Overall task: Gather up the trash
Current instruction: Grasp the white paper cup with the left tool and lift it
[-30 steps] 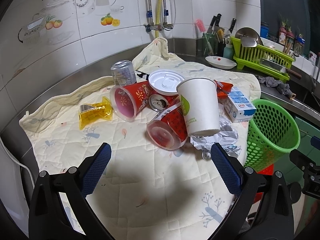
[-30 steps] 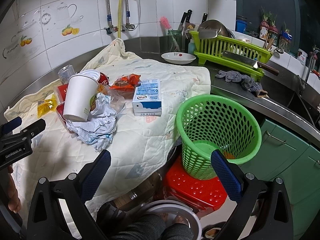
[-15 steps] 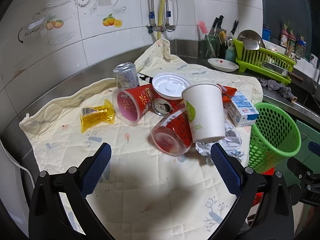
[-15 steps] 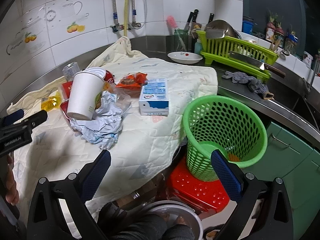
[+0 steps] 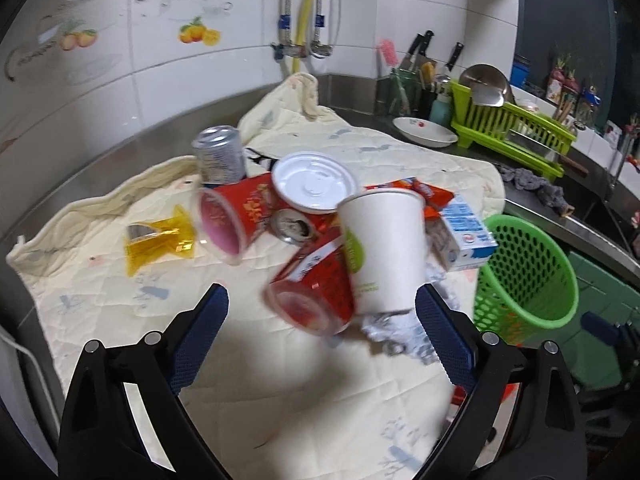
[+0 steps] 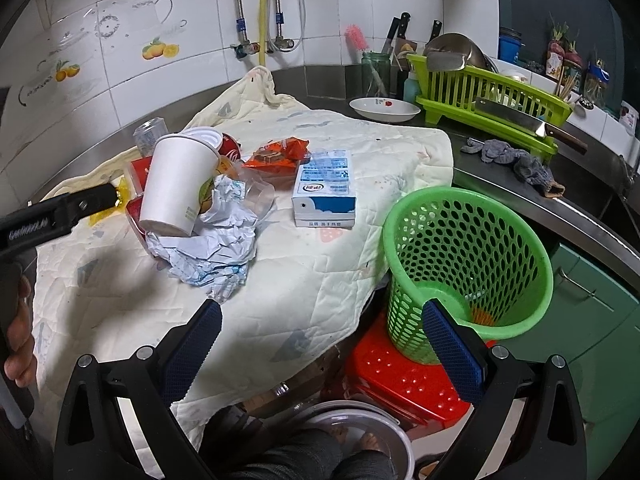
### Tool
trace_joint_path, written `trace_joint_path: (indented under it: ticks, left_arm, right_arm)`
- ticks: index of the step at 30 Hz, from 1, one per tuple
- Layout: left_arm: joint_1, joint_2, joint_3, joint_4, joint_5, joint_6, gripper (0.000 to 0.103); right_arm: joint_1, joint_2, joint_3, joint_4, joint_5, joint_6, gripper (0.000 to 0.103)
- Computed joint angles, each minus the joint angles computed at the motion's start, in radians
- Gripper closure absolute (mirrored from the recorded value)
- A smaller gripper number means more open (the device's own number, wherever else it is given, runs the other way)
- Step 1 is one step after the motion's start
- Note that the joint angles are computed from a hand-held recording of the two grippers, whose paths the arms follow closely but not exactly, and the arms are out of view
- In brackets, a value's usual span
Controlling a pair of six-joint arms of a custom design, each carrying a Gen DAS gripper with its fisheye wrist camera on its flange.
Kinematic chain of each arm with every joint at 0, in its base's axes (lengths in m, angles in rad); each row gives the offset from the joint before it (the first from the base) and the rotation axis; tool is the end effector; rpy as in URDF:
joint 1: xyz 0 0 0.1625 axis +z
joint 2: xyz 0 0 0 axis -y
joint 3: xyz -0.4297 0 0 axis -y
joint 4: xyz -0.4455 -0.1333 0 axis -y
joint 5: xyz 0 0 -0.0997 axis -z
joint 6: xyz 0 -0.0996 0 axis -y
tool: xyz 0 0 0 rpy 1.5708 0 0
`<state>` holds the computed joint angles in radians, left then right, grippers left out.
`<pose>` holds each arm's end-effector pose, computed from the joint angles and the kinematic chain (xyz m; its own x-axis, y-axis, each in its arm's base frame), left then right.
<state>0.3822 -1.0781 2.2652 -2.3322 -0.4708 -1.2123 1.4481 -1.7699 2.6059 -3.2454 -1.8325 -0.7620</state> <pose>-0.3274 -0.3710 0.0457 -0.7309 -0.1223 -0.6715 0.4578 0.6418 -0.6152 0.0637 -0.3624 0.2630 -0.7330 -0.2344 0.6386 -0.5864 0.6935 -0.4186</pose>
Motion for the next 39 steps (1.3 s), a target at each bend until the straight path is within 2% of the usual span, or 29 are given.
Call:
trace_joint_path:
  ticks: [11,19,23,27,34,39]
  left_arm:
    - [0.091,0.124,-0.131,-0.144,-0.018,0.209,0.016]
    - [0.150,0.172,-0.204,-0.100,-0.042,0.238,0.016]
    - [0.164,0.179,-0.210,-0.110,-0.053,0.257,0.018]
    - [0.176,0.178,-0.197,-0.204,-0.091,0.329,0.035]
    - [0.171,0.165,-0.169,-0.296,-0.113,0.396,0.037]
    - [0.149,0.128,-0.137,-0.334,-0.101,0.412,0.038]
  right_arm:
    - [-0.021,0.012,-0.009,0.009,0.010,-0.002,0.006]
    - [-0.034,0.026,-0.019,0.020,0.012,0.007,0.006]
    - [-0.033,0.036,-0.025,0.024,0.011,0.009,0.006]
    - [-0.035,0.046,-0.029,0.022,0.011,0.003,0.006]
    - [-0.028,0.057,-0.034,0.027,0.013,-0.008,0.006]
    - [-0.012,0.068,-0.044,0.051,0.029,-0.022,0.006]
